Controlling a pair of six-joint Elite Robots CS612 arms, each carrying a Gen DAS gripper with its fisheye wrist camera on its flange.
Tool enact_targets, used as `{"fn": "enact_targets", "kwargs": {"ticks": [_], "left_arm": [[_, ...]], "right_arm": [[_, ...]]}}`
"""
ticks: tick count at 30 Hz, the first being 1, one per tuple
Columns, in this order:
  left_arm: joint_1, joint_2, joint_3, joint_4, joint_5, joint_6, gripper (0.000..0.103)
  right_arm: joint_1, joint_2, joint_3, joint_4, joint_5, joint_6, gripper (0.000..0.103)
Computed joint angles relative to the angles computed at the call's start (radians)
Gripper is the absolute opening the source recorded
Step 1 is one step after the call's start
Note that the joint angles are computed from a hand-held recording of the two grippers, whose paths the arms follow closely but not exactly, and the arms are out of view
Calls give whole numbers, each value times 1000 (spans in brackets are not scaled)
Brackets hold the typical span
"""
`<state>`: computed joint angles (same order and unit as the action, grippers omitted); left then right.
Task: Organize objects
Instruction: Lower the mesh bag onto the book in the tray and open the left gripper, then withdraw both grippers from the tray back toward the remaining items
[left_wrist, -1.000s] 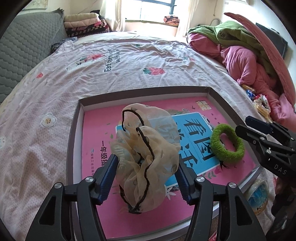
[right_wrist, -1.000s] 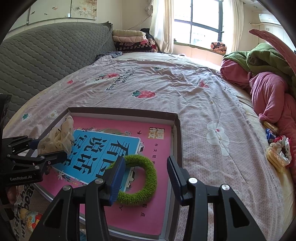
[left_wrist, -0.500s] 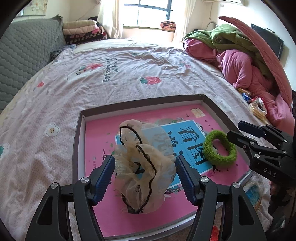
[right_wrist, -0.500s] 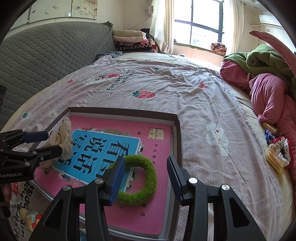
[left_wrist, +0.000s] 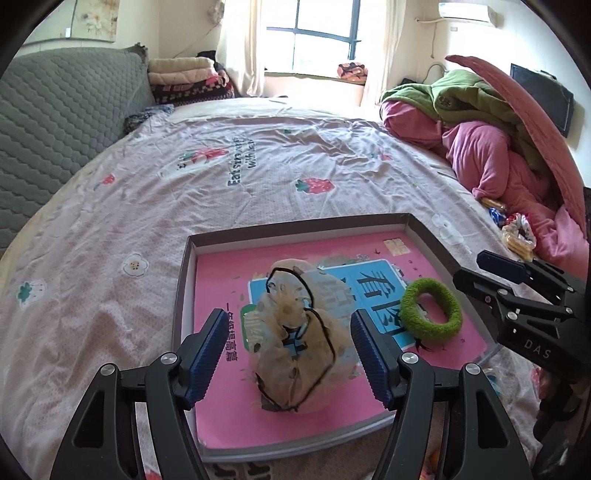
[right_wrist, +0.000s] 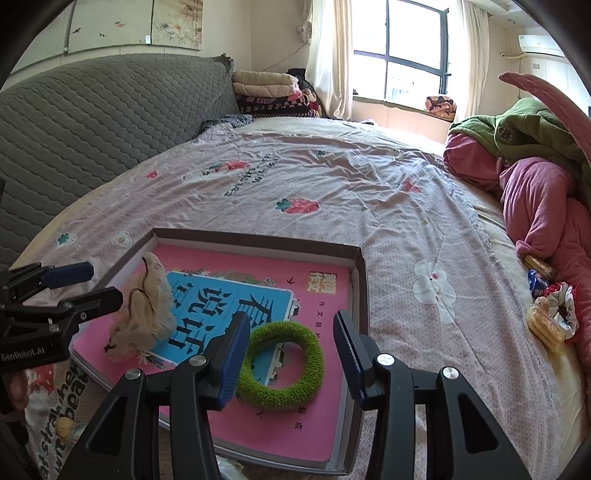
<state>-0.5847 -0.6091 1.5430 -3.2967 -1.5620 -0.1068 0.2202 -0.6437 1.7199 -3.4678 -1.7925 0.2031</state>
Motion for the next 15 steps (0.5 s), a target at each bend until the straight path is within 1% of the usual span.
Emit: {"fn": "enact_targets", "kwargs": {"ticks": [2, 4, 5, 9, 15], "left_arm": [[-5, -9, 17, -15, 8, 7, 70], [-13, -19, 39, -40, 29, 16, 70], [-15, -24, 48, -50, 32, 19, 70], [-19, -40, 86, -89, 39, -11, 70], [-27, -58, 134, -109, 48, -40, 70]], "right_arm": [[0, -4, 5, -11, 6, 1, 48], [0, -8, 12, -27, 8, 4, 53], [0, -9, 14, -34, 11, 6, 54], [1, -15, 24, -55, 18, 8, 54], [5, -23, 38, -90, 27, 8, 55]]}}
